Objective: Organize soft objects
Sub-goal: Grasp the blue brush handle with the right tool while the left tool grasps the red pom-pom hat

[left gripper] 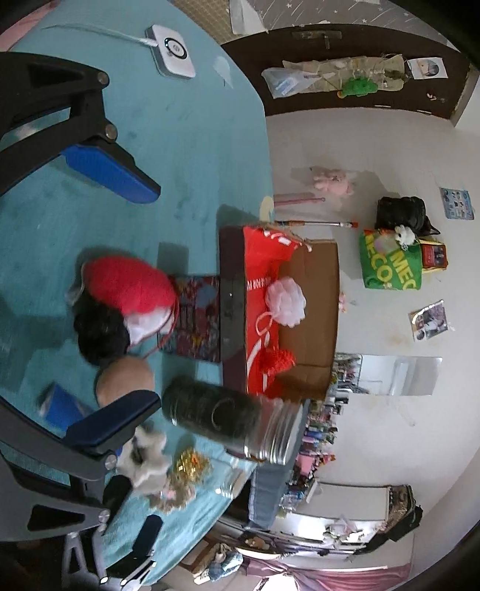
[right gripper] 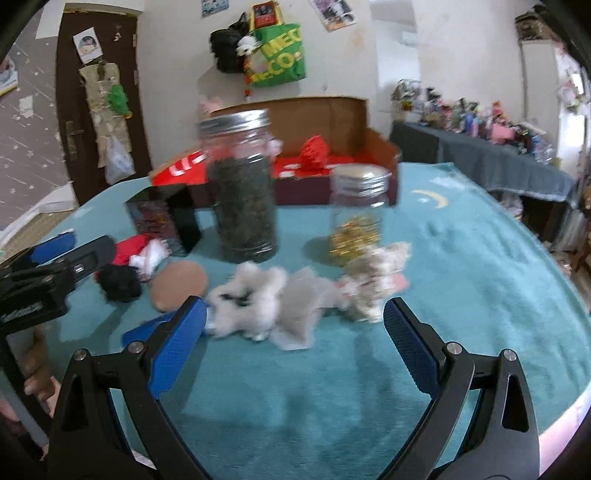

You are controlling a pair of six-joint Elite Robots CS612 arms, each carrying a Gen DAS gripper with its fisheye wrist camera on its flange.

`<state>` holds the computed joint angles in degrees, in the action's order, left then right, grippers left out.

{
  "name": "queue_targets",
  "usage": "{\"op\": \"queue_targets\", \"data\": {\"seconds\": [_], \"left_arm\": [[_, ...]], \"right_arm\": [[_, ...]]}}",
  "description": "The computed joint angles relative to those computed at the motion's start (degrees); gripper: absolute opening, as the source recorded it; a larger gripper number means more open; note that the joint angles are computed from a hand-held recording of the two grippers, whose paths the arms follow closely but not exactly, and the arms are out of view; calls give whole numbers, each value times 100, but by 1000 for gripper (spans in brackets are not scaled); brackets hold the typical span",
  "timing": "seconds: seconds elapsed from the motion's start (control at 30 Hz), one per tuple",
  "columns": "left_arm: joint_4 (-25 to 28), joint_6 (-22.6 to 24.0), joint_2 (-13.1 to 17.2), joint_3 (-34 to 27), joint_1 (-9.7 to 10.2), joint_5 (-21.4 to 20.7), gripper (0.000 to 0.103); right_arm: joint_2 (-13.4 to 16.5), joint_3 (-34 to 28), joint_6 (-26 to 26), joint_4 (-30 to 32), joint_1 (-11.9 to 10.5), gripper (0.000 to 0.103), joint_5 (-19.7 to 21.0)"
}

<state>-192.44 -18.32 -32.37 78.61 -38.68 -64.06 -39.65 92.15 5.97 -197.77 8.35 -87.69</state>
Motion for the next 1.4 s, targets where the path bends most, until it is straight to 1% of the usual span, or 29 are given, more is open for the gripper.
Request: {"op": "queue_targets", "data": {"seconds": [0.03, 0.13, 0.23, 0.3, 0.33, 0.4, 0.47, 0.53, 0.6, 0.67, 0.73, 0.77, 0.8, 0.83, 0.87, 0.9, 0.93, 0.97, 1.0, 1.03, 1.1, 1.13, 1.17, 1.2, 1.3, 1.4], "left_arm": [[48, -4, -3, -13, 23, -20, 103], [251, -46, -16, -61, 99, -120, 103], [468, -96, -14, -118, 174, -330, 101], [615, -168, -15, -145, 227, -554, 94], [718, -265, -18, -163, 268, -726, 93], [840, -363, -20, -189, 317, -936, 91], [990, -495, -16, -226, 373, -1186, 88], [1063, -540, 2, -266, 414, -1398, 85], [1184, -573, 17, -312, 446, -1597, 76], [1250, -667, 35, -346, 496, -1860, 74], [1230, -744, 43, -351, 518, -1962, 70], [1225, -756, 40, -344, 522, -1984, 63], [1217, -754, 45, -345, 528, -2025, 54], [1209, -732, 47, -340, 528, -2062, 50], [1207, -706, 43, -334, 526, -2083, 47], [1182, -661, 43, -329, 519, -2090, 40], [1148, -604, 43, -319, 515, -2127, 39], [1138, -566, 38, -304, 500, -2074, 39], [1123, -559, 33, -294, 493, -2053, 38], [1097, -534, 27, -278, 486, -2042, 38], [982, -525, 4, -215, 466, -1965, 36], [931, -539, -17, -172, 450, -1888, 36], [884, -527, -35, -136, 437, -1831, 36], [841, -496, -51, -106, 424, -1764, 36], [645, -458, -116, 8, 382, -1670, 36], [403, -300, -171, 93, 306, -1477, 36]], "right_arm": [[4, -21, 21, 47, 2, 98, 89], [30, -95, 109, 240, -11, 98, 534], [58, -157, 158, 391, -1, 98, 770], [72, -181, 154, 404, 24, 98, 783], [77, -186, 146, 388, 35, 98, 797], [90, -183, 233, 307, 30, 98, 925], [91, -202, 246, 373, 39, 97, 1014], [96, -210, 242, 399, 67, 92, 1011], [99, -217, 170, 455, 91, 90, 1075], [103, -227, 119, 472, 105, 87, 1097], [130, -256, 174, 502, 93, 85, 1304], [131, -255, 191, 509, 91, 83, 1334], [140, -267, 182, 516, 93, 78, 1375], [149, -280, 177, 524, 94, 71, 1404], [157, -299, 207, 548, 85, 68, 1502], [164, -312, 243, 572, 71, 62, 1621], [173, -335, 257, 621, 62, 59, 1726], [182, -351, 264, 626, 63, 59, 1758], [195, -375, 288, 651, 57, 54, 1826], [203, -393, 307, 675, 45, 41, 1902], [255, -470, 435, 778, -14, 30, 2369], [268, -478, 482, 756, -30, 21, 2460], [276, -484, 498, 750, -55, 20, 2606], [271, -476, 510, 732, -68, 18, 2651], [217, -392, 458, 553, -80, 15, 2500], [152, -288, 399, 377, -122, 14, 2439]]}}
